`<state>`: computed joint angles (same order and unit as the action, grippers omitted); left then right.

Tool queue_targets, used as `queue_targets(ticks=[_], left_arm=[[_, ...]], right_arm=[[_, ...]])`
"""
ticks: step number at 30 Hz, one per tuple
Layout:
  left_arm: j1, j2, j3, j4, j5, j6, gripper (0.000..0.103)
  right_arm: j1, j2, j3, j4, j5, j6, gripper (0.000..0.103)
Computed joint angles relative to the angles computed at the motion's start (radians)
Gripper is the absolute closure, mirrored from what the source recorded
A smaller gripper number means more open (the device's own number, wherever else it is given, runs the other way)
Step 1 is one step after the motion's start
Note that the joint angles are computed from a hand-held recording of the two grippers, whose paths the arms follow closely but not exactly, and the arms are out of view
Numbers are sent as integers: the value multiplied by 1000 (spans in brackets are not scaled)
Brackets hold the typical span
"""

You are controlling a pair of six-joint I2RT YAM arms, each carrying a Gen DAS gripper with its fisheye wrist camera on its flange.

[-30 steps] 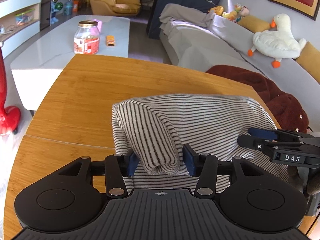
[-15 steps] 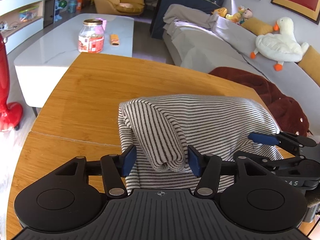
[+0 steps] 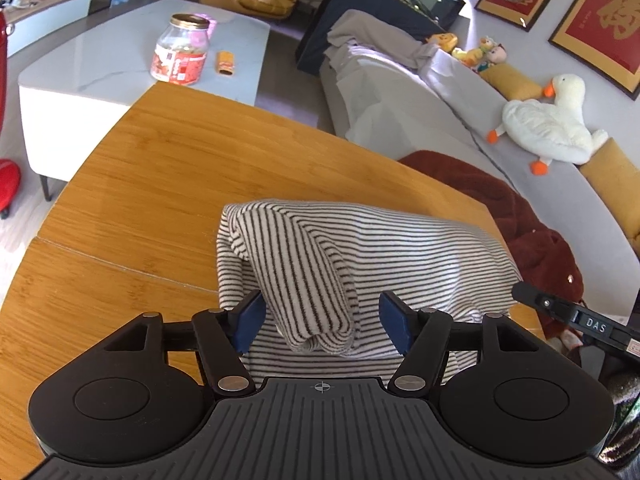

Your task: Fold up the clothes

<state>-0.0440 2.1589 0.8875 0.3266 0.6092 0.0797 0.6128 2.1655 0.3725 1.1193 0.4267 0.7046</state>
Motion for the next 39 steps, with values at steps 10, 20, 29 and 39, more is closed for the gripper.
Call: queue_targets(ticks=[10,20,29,39], left_arm=[[-18,8,18,-14,-24,-3,35],[-38,29,36,-19,-26,-7,38],[-47,6,17,17,-3,-36,72],[-12,-191,-172,63,45,14,73]], right_arm=[[-1,72,162,-115,-22,-92,23],[-5,95,190,-139,-30,-94,44],[27,0,162,-149,8,-158,77],[159,-206,37,-180,146,-173,78]])
